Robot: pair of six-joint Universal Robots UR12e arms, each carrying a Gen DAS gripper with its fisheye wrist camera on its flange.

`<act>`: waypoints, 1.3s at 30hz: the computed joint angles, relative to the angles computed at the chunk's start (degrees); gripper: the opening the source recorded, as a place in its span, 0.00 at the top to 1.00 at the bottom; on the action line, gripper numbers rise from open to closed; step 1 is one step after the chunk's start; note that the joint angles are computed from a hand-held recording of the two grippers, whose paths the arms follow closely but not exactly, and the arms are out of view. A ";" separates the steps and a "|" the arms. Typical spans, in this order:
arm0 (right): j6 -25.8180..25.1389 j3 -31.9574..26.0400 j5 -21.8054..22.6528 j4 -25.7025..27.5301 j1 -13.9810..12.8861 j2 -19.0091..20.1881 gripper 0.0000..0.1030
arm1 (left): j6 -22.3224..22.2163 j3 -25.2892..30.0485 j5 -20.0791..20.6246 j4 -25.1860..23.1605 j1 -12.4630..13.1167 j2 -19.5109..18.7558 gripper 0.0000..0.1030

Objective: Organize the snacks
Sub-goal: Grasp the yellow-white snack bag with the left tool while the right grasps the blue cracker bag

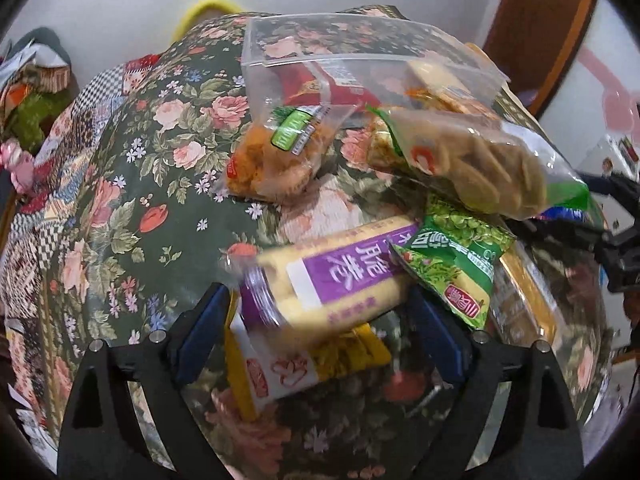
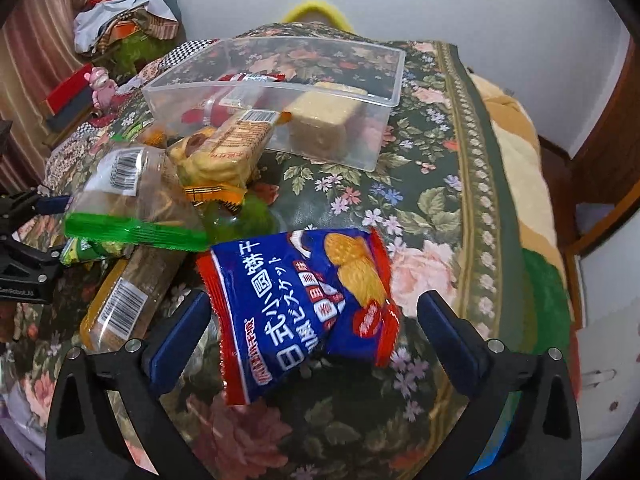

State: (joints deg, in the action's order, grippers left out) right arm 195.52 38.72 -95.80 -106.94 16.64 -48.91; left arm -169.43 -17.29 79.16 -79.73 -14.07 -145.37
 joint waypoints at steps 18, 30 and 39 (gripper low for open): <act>4.85 3.38 6.75 -2.60 -0.72 -1.39 0.25 | -2.95 -1.66 -2.71 -3.21 1.55 1.26 0.25; 5.86 5.27 7.08 -5.35 -0.28 -2.57 0.58 | -5.99 -11.25 -3.00 3.85 1.15 5.19 0.36; 8.37 6.95 6.66 -7.99 -0.44 -3.81 0.61 | -5.91 -14.85 -4.75 7.88 1.61 7.80 0.69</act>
State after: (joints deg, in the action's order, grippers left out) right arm 203.89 45.67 -89.14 -114.94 16.20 -52.72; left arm -175.34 -32.14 74.40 -71.85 -12.46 -137.57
